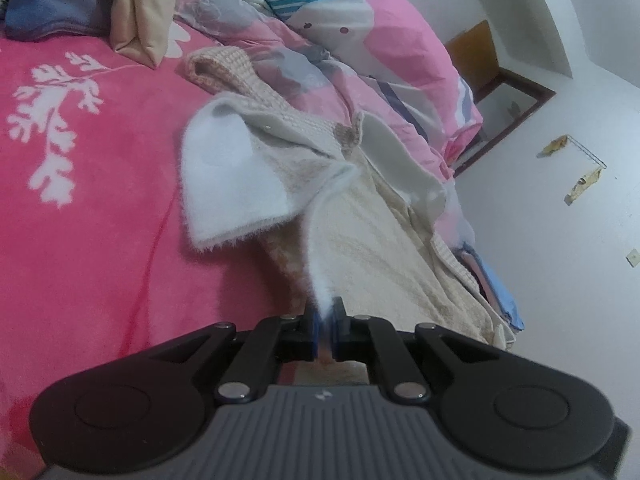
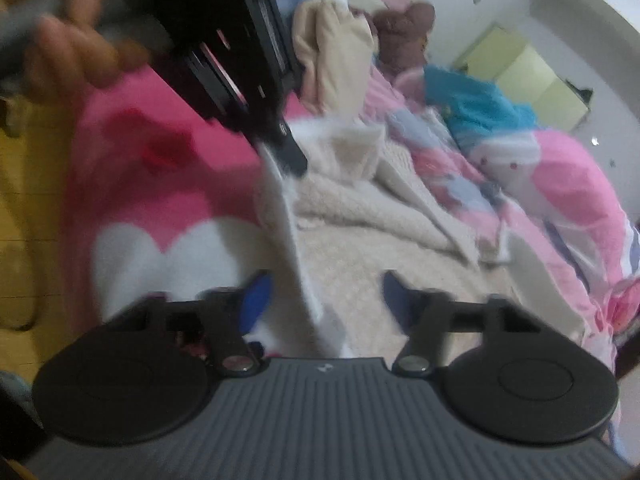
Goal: Fold clothes
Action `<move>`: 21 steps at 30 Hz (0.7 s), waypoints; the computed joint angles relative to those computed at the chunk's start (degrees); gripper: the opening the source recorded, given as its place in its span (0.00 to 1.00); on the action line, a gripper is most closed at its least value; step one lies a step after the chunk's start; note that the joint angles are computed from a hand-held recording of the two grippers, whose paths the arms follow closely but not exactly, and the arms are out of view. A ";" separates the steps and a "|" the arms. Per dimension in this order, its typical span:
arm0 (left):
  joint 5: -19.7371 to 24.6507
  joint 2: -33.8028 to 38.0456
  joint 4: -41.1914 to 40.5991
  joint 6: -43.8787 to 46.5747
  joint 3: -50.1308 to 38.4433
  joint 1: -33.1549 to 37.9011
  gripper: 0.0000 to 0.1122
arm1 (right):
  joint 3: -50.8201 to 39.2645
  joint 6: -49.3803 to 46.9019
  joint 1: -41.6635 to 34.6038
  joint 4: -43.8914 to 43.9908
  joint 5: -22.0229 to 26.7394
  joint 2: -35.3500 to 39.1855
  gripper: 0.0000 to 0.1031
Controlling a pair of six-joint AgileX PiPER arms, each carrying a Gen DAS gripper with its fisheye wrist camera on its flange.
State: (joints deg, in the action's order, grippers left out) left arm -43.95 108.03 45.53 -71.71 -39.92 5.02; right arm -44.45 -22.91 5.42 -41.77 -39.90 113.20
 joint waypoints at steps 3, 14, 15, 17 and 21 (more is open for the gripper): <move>-0.20 -2.13 1.24 -1.27 1.67 0.86 0.04 | -1.61 11.23 -0.13 -7.29 5.53 -1.91 0.01; -3.64 -1.77 8.68 -3.74 3.39 4.21 0.15 | 1.59 25.72 -3.76 -24.13 6.66 -5.33 0.01; -3.05 -2.25 8.49 -3.11 3.09 4.01 0.36 | 1.58 26.24 -4.03 -24.64 6.45 -5.38 0.01; -1.88 -3.18 8.14 -1.84 2.46 3.62 0.61 | 1.47 27.35 -4.51 -25.66 6.07 -5.38 0.01; 4.57 -3.18 5.71 1.03 -1.40 -0.06 0.69 | 1.30 27.43 -4.27 -24.44 5.92 -4.91 0.02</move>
